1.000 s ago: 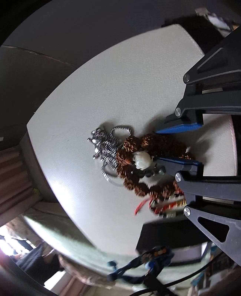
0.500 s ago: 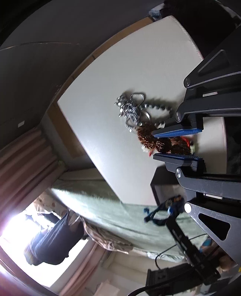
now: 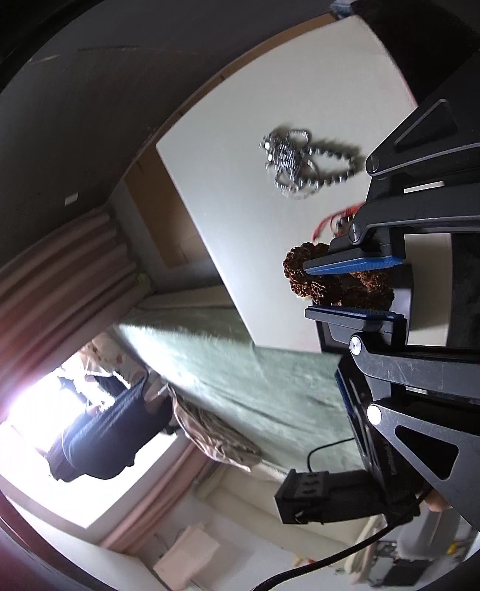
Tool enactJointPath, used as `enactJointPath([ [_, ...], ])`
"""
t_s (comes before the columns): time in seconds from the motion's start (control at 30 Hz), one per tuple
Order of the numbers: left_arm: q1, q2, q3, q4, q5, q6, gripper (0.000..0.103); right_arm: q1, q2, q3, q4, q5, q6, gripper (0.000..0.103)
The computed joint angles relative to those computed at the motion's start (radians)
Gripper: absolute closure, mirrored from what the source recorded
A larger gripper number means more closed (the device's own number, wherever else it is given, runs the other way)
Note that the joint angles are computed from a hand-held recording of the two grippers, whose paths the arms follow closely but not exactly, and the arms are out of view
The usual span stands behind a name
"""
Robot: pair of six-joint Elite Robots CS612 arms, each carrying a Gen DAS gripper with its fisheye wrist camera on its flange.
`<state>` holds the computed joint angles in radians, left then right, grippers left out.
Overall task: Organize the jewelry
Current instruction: 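Lower the brown bead bracelet into the box and open the right gripper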
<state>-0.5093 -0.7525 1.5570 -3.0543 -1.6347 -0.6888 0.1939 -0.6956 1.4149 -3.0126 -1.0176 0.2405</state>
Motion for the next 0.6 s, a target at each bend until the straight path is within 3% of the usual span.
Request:
enactJointPath([
  [0.3,0.023,-0.014,0.034,-0.033,0.042,-0.066,0.043,0.026,0.037,-0.052,0.042,0.112,-0.040,0.085],
  [0.4,0.030,-0.017,0.046,-0.048,0.053,-0.096,0.043,0.040,0.053,-0.090,0.136,0.091,-0.083,0.083],
  [0.43,0.030,-0.016,0.045,-0.047,0.054,-0.102,0.043,0.042,0.058,-0.102,0.174,0.081,-0.085,0.080],
  [0.5,0.032,-0.014,0.041,-0.044,0.048,-0.102,0.043,0.040,0.064,-0.116,0.235,0.055,-0.076,0.061],
  [0.6,0.027,-0.008,0.026,-0.031,0.039,-0.085,0.043,0.035,0.052,-0.100,0.223,-0.010,-0.071,0.046],
])
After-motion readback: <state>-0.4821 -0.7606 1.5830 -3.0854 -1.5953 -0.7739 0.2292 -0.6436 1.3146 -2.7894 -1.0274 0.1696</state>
